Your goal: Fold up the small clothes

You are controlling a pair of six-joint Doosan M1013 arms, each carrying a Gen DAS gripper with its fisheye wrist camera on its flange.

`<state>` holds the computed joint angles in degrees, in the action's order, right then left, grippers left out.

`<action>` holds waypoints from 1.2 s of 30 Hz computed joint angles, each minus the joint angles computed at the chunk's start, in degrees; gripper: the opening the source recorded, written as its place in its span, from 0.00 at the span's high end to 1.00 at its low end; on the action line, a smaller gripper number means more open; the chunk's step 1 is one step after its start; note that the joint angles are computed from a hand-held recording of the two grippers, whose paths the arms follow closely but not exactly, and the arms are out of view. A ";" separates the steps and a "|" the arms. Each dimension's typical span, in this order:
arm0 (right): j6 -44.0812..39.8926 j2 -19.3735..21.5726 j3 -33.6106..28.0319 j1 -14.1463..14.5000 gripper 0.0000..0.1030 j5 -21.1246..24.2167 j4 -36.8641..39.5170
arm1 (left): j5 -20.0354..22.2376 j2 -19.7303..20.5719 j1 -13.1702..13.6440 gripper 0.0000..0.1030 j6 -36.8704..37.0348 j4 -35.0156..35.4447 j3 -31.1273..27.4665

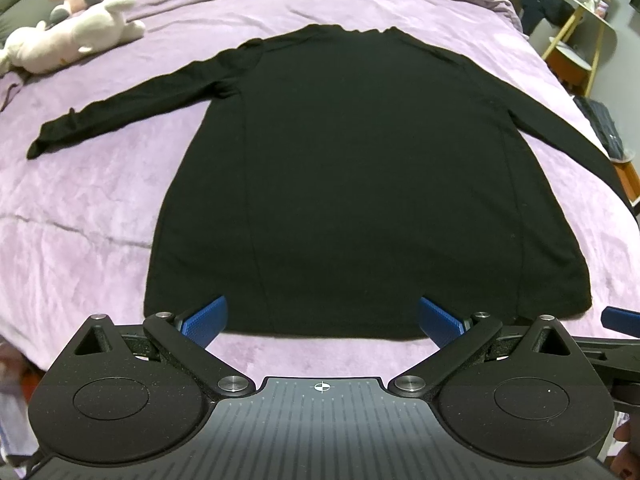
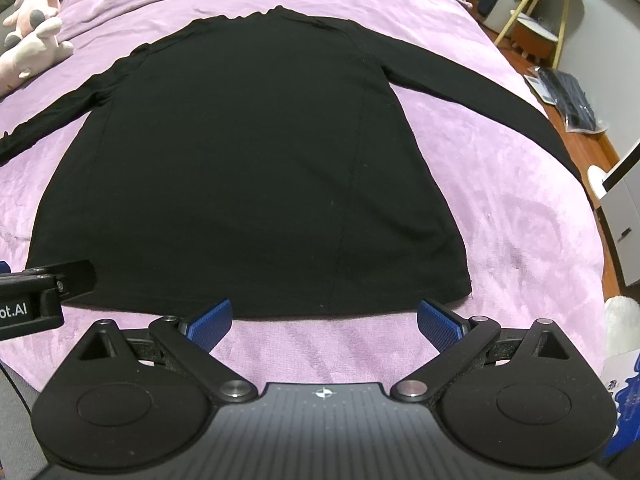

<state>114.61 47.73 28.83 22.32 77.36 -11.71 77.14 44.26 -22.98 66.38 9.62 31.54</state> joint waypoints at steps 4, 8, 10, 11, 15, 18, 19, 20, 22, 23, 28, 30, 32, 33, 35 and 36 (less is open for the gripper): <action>0.06 0.02 0.07 -0.07 0.04 -0.08 0.22 | 0.16 0.07 0.01 0.00 -0.04 -0.06 0.00; 0.04 -0.22 0.70 -0.22 0.04 -0.66 0.69 | 0.29 0.13 0.07 0.00 -0.08 -0.23 -0.03; 0.07 -0.39 1.15 -0.33 0.04 -1.09 1.05 | 0.30 0.17 0.12 0.00 -0.17 -0.34 -0.02; 0.08 -0.45 1.32 -0.40 0.04 -1.33 1.32 | 0.43 0.24 0.13 0.00 -0.22 -0.36 -0.12; -0.11 -0.77 2.24 -0.68 0.04 -2.34 2.36 | 1.02 0.59 0.13 0.00 -0.30 -0.50 -0.58; -0.43 -1.32 3.59 -1.05 0.04 -4.16 4.09 | 1.61 1.05 0.18 0.00 -0.15 -0.76 -1.26; -0.58 -1.55 4.15 -1.22 0.04 -4.89 4.95 | 1.84 1.20 0.23 0.00 -0.05 -0.98 -1.50; -0.91 -1.91 5.00 -1.46 0.04 -5.95 6.10 | 1.97 1.32 0.28 0.00 0.01 -1.22 -1.61; -1.59 -2.53 6.54 -1.86 0.04 -7.95 8.11 | 2.51 1.75 0.39 0.00 0.14 -1.63 -2.27; -1.87 -2.83 7.30 -2.08 0.04 -8.95 9.16 | 2.79 1.96 0.44 0.00 0.18 -1.80 -2.57; -2.63 -5.72 14.56 -4.36 0.04 -19.19 16.46 | 3.61 3.01 0.78 0.00 0.70 -3.49 -3.75; -0.80 -8.25 20.61 -5.38 0.04 -29.38 15.90 | 2.64 3.15 1.10 0.00 0.95 -4.90 -3.58; 3.66 -10.19 25.82 -6.55 0.04 -39.82 11.91 | 1.94 3.83 1.54 0.00 0.97 -6.00 -4.33; 7.05 -10.42 26.86 -7.33 0.04 -42.50 9.39 | 1.01 4.24 1.80 0.00 0.51 -6.17 -4.70; 15.81 -10.21 27.41 -9.05 0.04 -45.07 4.26 | -0.49 5.06 2.15 0.00 -0.66 -5.91 -5.60; 21.73 -10.13 27.92 -10.16 0.04 -46.59 1.39 | -1.12 5.85 2.42 0.00 -1.70 -5.73 -6.69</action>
